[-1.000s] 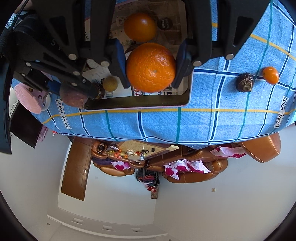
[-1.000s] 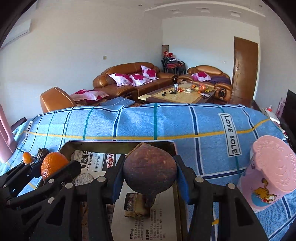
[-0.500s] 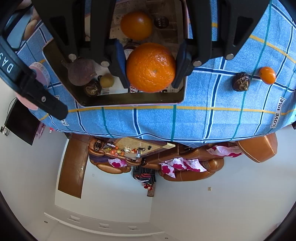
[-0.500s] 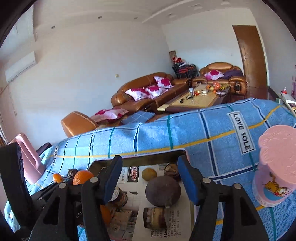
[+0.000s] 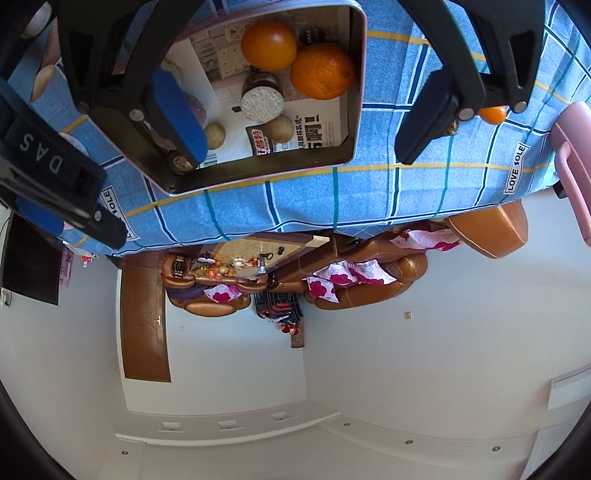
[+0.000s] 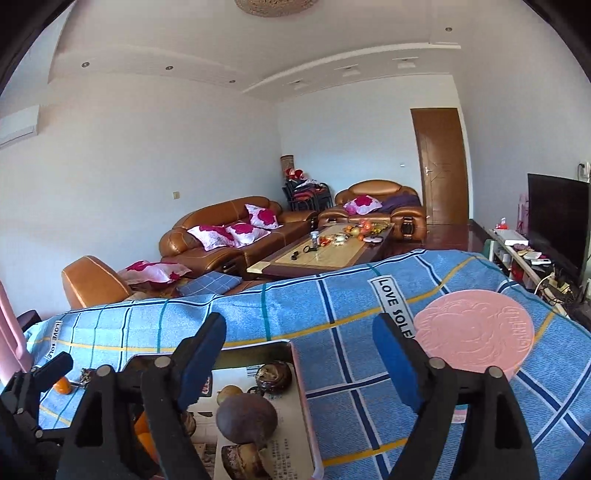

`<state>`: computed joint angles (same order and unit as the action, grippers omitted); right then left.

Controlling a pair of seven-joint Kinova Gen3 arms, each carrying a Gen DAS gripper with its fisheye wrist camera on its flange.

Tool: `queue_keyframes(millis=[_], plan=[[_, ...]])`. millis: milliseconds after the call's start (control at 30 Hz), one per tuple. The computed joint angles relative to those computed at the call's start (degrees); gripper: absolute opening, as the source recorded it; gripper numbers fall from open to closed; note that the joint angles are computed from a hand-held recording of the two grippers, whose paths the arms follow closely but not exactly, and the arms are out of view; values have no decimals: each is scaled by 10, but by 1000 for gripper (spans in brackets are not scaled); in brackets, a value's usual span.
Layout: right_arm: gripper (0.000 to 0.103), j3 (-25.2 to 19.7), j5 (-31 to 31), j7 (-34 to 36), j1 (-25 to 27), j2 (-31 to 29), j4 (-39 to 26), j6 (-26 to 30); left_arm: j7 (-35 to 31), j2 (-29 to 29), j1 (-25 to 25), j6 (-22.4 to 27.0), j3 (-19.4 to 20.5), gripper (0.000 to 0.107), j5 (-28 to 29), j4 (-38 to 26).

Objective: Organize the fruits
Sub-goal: 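Lower the passion fruit and orange into the tin box and open both grippers, then withdraw both grippers toward the small orange and brown fruit left on the bedspread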

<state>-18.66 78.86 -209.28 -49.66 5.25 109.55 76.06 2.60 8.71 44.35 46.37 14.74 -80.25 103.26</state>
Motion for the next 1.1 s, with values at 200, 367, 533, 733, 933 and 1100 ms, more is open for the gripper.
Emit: queue_keyframes(millis=[200, 367, 533, 733, 933, 1100], plan=[[86, -4, 25, -41, -26, 22, 10, 80, 13, -6, -1, 0, 1, 103, -3, 6], [94, -2, 42, -59, -63, 50, 4, 168, 42, -2, 10, 41, 7, 103, -18, 10], [94, 0, 32, -61, -78, 48, 0, 178, 45, -8, 12, 58, 13, 103, -9, 17], [94, -6, 21, -93, -89, 44, 7, 190, 30, -14, 10, 70, 17, 103, 21, 17], [94, -15, 2, -86, -92, 35, 2, 174, 87, -36, 6, 80, 22, 103, -5, 53], [94, -15, 4, -77, -116, 56, -17, 214, 68, -43, -5, 107, 35, 103, -26, 70]])
